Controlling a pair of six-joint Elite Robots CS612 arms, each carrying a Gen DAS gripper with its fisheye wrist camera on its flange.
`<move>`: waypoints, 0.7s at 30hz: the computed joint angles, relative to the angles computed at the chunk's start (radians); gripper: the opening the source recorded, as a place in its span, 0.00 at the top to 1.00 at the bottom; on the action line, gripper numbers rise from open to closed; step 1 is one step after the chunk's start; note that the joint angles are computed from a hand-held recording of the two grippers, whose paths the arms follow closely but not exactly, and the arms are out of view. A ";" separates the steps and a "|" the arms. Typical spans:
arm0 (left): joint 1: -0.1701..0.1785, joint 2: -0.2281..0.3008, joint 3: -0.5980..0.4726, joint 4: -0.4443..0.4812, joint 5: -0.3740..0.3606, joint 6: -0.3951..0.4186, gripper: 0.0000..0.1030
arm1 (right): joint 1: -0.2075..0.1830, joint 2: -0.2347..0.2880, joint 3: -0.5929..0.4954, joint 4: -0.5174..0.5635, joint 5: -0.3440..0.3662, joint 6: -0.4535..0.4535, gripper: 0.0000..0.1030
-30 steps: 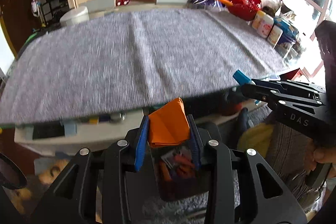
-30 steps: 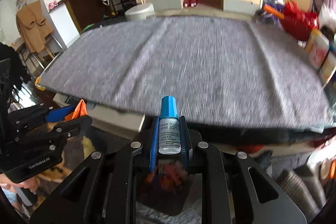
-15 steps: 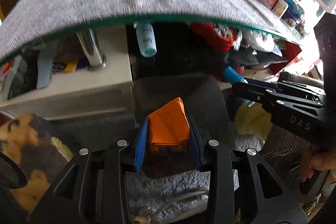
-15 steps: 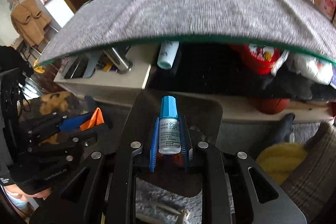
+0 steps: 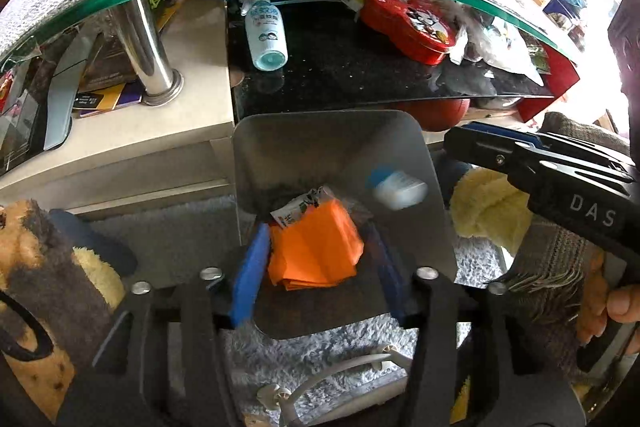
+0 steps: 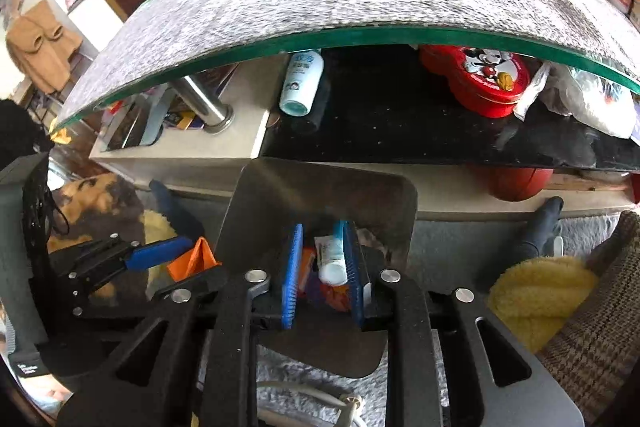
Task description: Collect trash
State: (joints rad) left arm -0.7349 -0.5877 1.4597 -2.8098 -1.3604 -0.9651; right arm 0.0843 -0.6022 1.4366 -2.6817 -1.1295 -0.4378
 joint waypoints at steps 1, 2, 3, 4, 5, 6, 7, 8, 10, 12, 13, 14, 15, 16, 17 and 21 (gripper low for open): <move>0.000 0.000 -0.001 0.005 0.002 -0.001 0.45 | 0.000 0.001 0.000 -0.010 -0.004 0.005 0.48; 0.001 -0.001 -0.001 0.009 0.003 -0.001 0.40 | -0.001 0.002 0.002 -0.021 -0.007 0.009 0.43; 0.000 -0.002 -0.001 0.014 0.008 -0.002 0.37 | -0.001 0.002 0.002 -0.027 -0.009 0.013 0.42; 0.000 -0.003 -0.001 0.019 0.013 -0.002 0.33 | -0.001 0.003 0.001 -0.029 -0.012 0.019 0.40; 0.000 -0.003 -0.003 0.025 0.017 -0.001 0.29 | -0.002 0.004 0.000 -0.031 -0.013 0.023 0.36; -0.001 -0.004 -0.005 0.033 0.023 0.001 0.28 | -0.003 0.004 0.000 -0.037 -0.015 0.028 0.33; -0.002 -0.005 -0.006 0.040 0.029 0.003 0.24 | -0.003 0.004 -0.001 -0.042 -0.017 0.031 0.27; -0.003 -0.007 -0.007 0.046 0.036 0.004 0.21 | -0.004 0.005 -0.001 -0.046 -0.017 0.034 0.22; -0.004 -0.009 -0.007 0.056 0.048 0.005 0.16 | -0.005 0.004 -0.002 -0.047 -0.013 0.038 0.16; -0.005 -0.014 -0.008 0.071 0.063 0.001 0.12 | -0.007 0.003 -0.003 -0.051 -0.008 0.042 0.14; -0.005 -0.017 -0.008 0.076 0.069 -0.001 0.11 | -0.008 0.002 -0.004 -0.053 -0.007 0.043 0.14; -0.005 -0.021 -0.006 0.079 0.076 -0.003 0.09 | -0.008 0.000 -0.004 -0.058 -0.008 0.044 0.10; -0.006 -0.027 -0.002 0.076 0.087 -0.004 0.08 | -0.008 -0.001 -0.003 -0.068 -0.008 0.047 0.06; -0.007 -0.033 0.002 0.075 0.100 -0.005 0.08 | -0.009 -0.005 -0.001 -0.083 -0.008 0.050 0.03; -0.009 -0.043 0.007 0.082 0.124 -0.010 0.08 | -0.010 -0.008 0.001 -0.095 -0.005 0.053 0.03; -0.020 -0.081 0.032 0.088 0.228 -0.020 0.08 | -0.019 -0.030 0.016 -0.149 0.032 0.070 0.03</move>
State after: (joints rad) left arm -0.7548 -0.6684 1.4921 -2.7218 -1.1329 -0.9854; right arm 0.0650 -0.6327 1.4529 -2.8311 -1.0973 -0.3680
